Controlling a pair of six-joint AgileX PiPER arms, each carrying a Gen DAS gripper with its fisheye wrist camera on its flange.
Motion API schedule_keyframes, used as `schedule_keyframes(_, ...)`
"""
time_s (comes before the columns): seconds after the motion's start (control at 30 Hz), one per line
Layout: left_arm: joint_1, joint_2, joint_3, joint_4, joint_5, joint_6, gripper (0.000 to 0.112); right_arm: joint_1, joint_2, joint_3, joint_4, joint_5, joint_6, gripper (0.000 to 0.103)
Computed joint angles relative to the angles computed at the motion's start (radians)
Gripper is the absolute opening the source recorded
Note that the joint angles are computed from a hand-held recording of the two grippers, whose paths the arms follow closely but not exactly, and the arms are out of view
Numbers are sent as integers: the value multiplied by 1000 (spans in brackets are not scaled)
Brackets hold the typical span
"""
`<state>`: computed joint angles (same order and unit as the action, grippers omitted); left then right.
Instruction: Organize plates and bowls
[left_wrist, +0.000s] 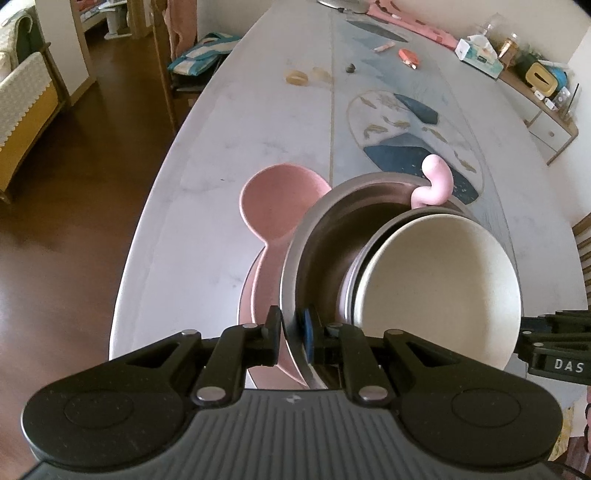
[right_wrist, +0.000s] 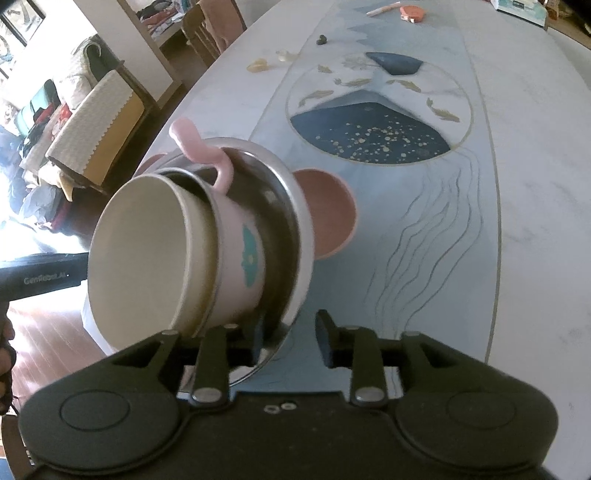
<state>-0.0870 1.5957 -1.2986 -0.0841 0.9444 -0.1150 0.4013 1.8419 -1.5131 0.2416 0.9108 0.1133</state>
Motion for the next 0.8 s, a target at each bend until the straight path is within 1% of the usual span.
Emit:
schedule_keyframes(0.03, 1, 0, -2, 4, 0, -6, 12, -2, -5, 5, 7, -3, -3, 39)
schedule_keyframes(0.1, 2, -12, 4, 8, -2, -17, 18, 0, -21, 20, 4, -14, -10, 39)
schedule_keyframes(0.17, -1, -28, 17, 20, -12, -33, 33, 6, -35, 35, -10, -25, -15, 40)
schedule_keyframes(0.2, -5, -39, 24, 32, -20, -46, 37, 7, -42, 41, -13, -28, -16, 40)
schedule_keyframes(0.23, -9, -51, 31, 44, -28, -57, 47, 6, -47, 45, -11, -29, -20, 41)
schedule_keyframes(0.27, -14, -64, 40, 58, -36, -72, 54, 2, -54, 52, -5, -31, -27, 41)
schedule_keyframes(0.4, -35, -115, 61, 115, -45, -136, 56, -10, -91, 79, 3, -37, -57, 43)
schedule_keyframes(0.5, -73, -157, 75, 190, -44, -220, 56, -28, -131, 106, 20, -38, -105, 46)
schedule_keyframes(0.57, -95, -182, 83, 232, -40, -272, 58, -45, -162, 130, 40, -44, -148, 51)
schedule_keyframes(0.7, -179, -251, 105, 348, -20, -431, 60, -90, -231, 178, 92, -53, -253, 56)
schedule_keyframes(0.8, -265, -298, 124, 428, 6, -545, 61, -122, -294, 224, 139, -71, -348, 61)
